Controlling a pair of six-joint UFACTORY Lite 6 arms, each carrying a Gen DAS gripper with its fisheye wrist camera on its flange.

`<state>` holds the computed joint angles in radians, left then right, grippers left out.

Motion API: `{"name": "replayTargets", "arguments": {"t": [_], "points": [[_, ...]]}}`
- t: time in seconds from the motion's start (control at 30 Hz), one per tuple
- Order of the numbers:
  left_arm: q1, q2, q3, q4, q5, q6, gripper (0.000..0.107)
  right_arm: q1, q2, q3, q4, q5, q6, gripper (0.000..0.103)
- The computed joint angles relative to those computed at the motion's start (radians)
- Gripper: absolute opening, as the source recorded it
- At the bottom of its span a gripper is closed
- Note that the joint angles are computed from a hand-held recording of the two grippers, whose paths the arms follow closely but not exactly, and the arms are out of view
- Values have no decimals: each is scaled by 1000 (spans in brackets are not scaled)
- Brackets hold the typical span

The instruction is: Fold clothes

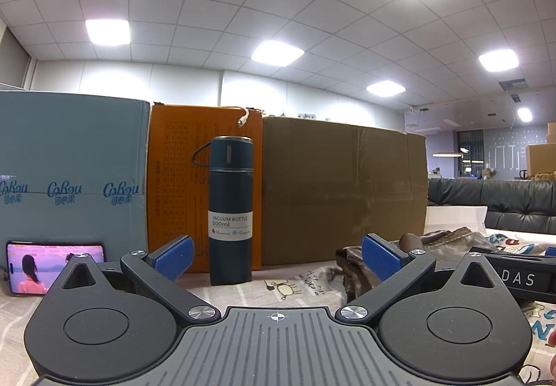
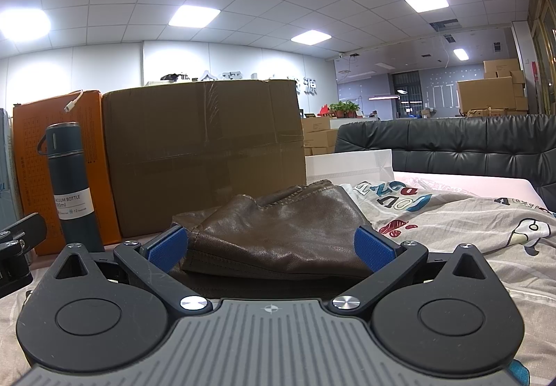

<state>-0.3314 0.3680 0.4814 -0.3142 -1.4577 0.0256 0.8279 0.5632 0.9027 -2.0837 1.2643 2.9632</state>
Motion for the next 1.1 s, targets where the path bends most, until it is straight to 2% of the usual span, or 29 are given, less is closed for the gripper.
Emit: {"name": "replayTargets", "arguments": {"t": [1.1], "points": [[7, -6, -5, 7, 14, -7, 103, -3, 1, 8, -2, -18, -12, 103]]}}
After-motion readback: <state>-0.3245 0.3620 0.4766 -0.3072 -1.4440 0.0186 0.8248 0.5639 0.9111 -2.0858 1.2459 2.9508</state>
